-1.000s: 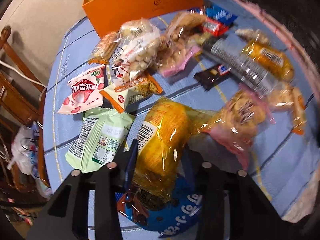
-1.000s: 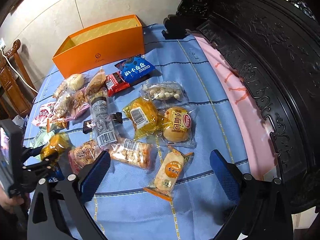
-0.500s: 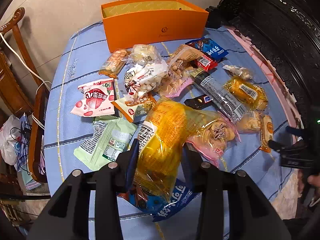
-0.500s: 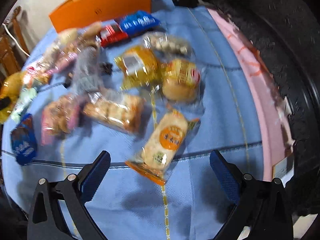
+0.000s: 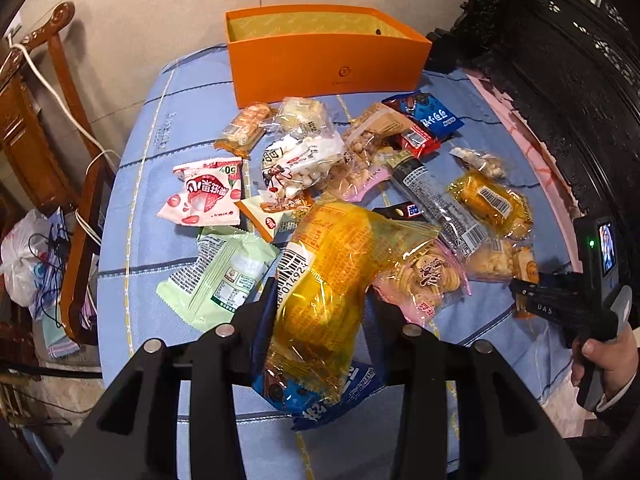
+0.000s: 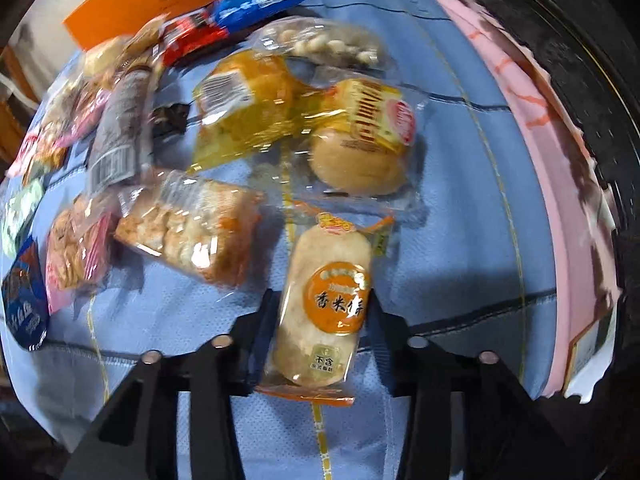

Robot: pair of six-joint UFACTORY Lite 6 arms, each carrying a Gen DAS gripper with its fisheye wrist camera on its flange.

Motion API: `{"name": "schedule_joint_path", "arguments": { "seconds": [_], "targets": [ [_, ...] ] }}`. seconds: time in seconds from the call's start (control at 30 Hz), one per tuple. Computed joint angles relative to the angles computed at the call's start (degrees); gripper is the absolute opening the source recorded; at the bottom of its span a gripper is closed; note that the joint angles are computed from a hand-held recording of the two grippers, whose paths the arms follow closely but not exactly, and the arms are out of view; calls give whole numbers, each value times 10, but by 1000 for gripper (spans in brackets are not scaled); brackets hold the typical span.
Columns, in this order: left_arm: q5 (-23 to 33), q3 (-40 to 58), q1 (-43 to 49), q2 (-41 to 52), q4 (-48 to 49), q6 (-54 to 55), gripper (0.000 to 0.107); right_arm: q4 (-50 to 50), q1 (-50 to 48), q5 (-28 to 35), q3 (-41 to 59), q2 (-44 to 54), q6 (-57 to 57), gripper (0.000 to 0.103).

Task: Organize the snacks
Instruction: 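Carry both snacks over the orange box and open both tools to drop them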

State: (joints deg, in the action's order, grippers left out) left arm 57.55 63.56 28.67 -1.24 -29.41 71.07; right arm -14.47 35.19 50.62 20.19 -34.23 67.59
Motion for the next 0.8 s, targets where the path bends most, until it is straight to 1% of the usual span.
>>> {"name": "schedule_joint_path", "arguments": {
  "seconds": [0.1, 0.23, 0.3, 0.37, 0.4, 0.47, 0.5, 0.6, 0.67, 0.7, 0.73, 0.77, 0.8],
  "targets": [
    [1, -3, 0, -5, -3, 2, 39, 29, -6, 15, -3, -43, -22, 37],
    [10, 9, 1, -1, -10, 4, 39, 33, 12, 83, 29, -118, -24, 36],
    [19, 24, -1, 3, -16, 1, 39, 16, 29, 109, 82, -119, -22, 36],
    [24, 38, -4, 6, -21, -4, 39, 9, 19, 110, 143, -92, -47, 36],
    [31, 53, -8, 12, -24, -11, 39, 12, -5, 95, 190, -63, -85, 36],
    [53, 97, -22, 32, -37, -34, 39, 7, -23, 76, 255, -10, -121, 36],
    [57, 117, -32, 40, -40, -45, 39, 14, -49, 55, 300, 30, -159, 36],
    [45, 190, -82, 76, -39, -99, 39, 59, -122, 1, 415, 139, -266, 36],
    [50, 275, -122, 126, -31, -152, 39, 95, -172, -27, 518, 234, -346, 36],
    [51, 335, -148, 163, -21, -186, 39, 108, -192, -29, 575, 284, -375, 36],
    [33, 395, -180, 202, -8, -226, 39, 122, -211, -32, 629, 331, -401, 36],
    [37, 455, -199, 240, -1, -254, 39, 141, -229, -27, 689, 385, -420, 36],
    [37, 515, -217, 280, 4, -281, 39, 148, -253, -47, 749, 440, -461, 36]
  ]
}}
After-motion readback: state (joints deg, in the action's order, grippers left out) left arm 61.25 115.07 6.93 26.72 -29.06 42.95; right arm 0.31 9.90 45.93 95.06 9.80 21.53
